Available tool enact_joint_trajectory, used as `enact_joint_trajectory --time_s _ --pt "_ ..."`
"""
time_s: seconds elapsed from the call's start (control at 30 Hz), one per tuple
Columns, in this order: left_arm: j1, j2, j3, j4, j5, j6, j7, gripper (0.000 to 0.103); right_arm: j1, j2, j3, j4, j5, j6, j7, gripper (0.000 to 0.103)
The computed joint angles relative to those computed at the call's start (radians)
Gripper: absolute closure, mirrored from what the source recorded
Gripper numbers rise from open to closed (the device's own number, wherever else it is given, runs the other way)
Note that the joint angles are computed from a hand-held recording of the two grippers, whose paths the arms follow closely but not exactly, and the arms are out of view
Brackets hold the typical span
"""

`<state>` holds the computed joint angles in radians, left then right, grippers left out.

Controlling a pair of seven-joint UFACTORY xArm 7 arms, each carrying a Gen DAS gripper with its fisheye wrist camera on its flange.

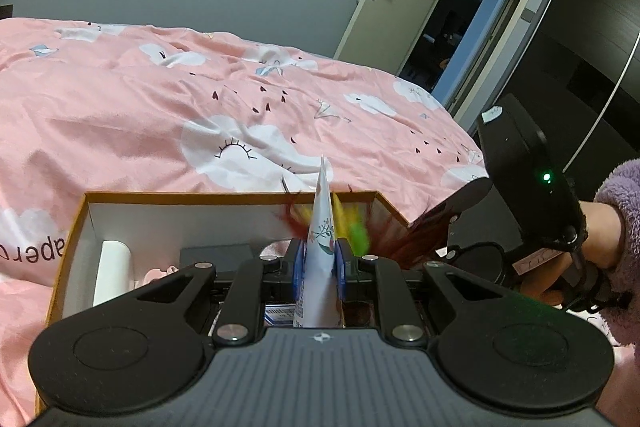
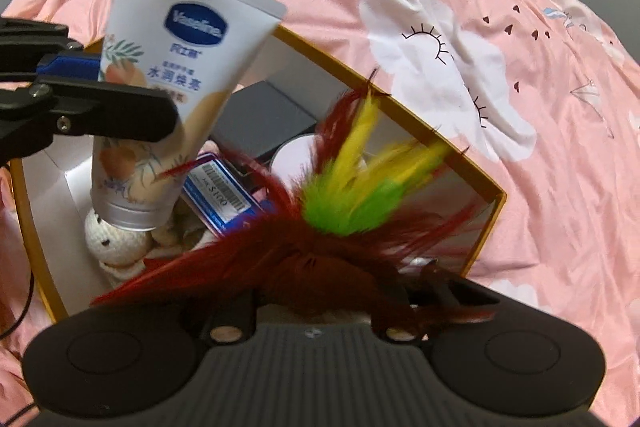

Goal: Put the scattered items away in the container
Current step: 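Lower the feather toy into the shoebox and open the right tool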

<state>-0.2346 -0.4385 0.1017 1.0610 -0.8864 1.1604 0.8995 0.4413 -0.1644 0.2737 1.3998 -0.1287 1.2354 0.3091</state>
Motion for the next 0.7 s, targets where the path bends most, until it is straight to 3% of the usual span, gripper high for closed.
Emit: enact_joint_trajectory --time_s 0.1,0.37,0.7 --pt "0.001 -0.004 -0.002 -0.003 0.004 -0.001 -0.001 0.084 -0.001 -0.002 0.005 0.011 -0.022 0.023 0.009 0.069" --pt "-0.013 0.005 0.009 0.013 -0.039 0.062 0.024 0.084 -0.033 -0.118 0.004 -0.053 -0.024 -0.033 0.096 0.064" --pt "-0.037 -0.005 -0.068 -0.013 -0.016 0.046 -0.044 0.084 -0.092 -0.239 0.058 -0.13 -0.124 -0.111 0.193 0.064"
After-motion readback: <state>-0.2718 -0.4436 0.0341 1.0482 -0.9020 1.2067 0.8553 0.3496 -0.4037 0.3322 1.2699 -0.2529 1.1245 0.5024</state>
